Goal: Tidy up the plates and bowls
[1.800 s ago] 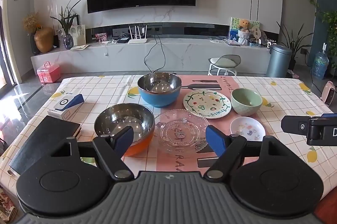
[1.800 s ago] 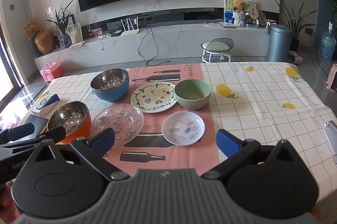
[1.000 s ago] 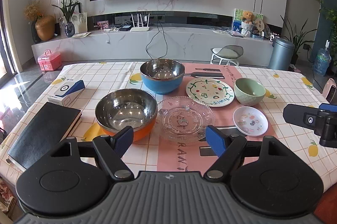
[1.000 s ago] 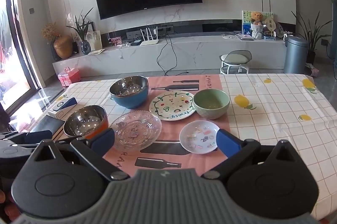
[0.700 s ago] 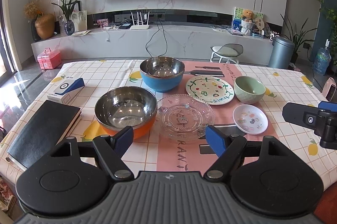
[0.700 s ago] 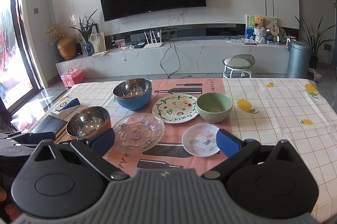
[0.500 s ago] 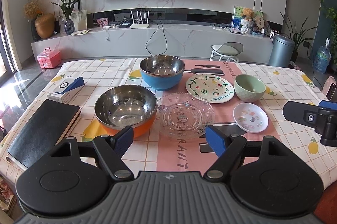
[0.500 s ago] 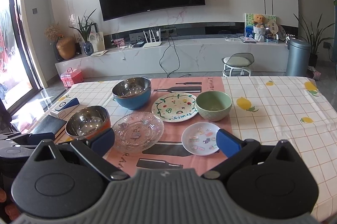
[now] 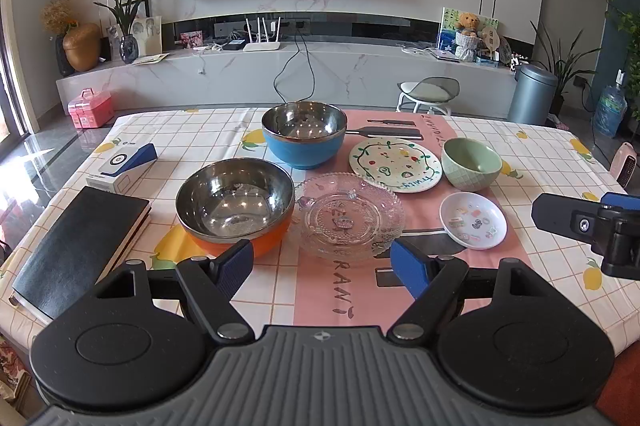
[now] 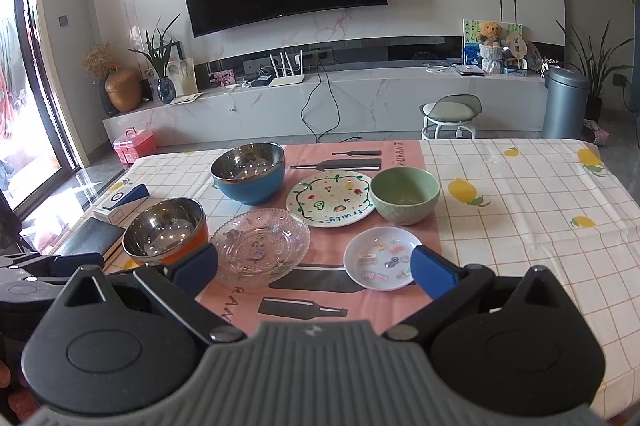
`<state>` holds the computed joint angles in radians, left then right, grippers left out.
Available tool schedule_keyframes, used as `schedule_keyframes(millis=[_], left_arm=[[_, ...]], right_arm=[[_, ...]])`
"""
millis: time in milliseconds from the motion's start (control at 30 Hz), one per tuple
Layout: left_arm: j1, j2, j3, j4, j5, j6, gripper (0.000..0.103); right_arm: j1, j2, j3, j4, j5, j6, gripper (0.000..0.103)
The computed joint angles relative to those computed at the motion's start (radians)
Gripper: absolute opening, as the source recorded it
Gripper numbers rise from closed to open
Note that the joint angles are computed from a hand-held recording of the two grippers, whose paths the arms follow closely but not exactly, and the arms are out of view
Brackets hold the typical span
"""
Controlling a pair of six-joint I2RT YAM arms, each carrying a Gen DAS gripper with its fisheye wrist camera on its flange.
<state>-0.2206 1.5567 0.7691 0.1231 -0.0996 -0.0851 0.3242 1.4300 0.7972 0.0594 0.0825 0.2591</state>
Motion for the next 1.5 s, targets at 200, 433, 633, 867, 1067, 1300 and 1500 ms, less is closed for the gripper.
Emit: schedule_keyframes(millis=[200, 433, 633, 867, 1067, 1300, 1500], left_arm=[[-0.001, 0.000, 0.004, -0.007, 0.001, 0.000, 0.092], [-0.003, 0.002, 0.002, -0.006, 0.003, 0.000, 0.092], [-0.002, 0.002, 0.002, -0.006, 0.003, 0.001, 0.092], [-0.001, 0.002, 0.004, -0.007, 0.004, 0.001, 0.092], [-0.003, 0.002, 0.005, -0.010, 0.002, 0.000, 0.092], [-0.002, 0.002, 0.009, -0.015, 0.002, 0.000, 0.092], [-0.006, 0.007, 0.003, -0.004, -0.002, -0.002, 0.092]], right_arm=[[0.000, 0.002, 0.001, -0.003, -0.001, 0.001, 0.100], [-0.004, 0.007, 0.006, -0.014, -0.008, 0.009, 0.101], [-0.005, 0.008, 0.007, -0.014, -0.008, 0.009, 0.101], [-0.005, 0.009, 0.011, -0.019, -0.009, 0.012, 0.101], [-0.006, 0.008, 0.010, -0.019, -0.009, 0.010, 0.101], [-0.009, 0.013, 0.014, -0.024, -0.011, 0.013, 0.101], [-0.006, 0.016, 0.013, -0.028, -0.007, 0.019, 0.101]])
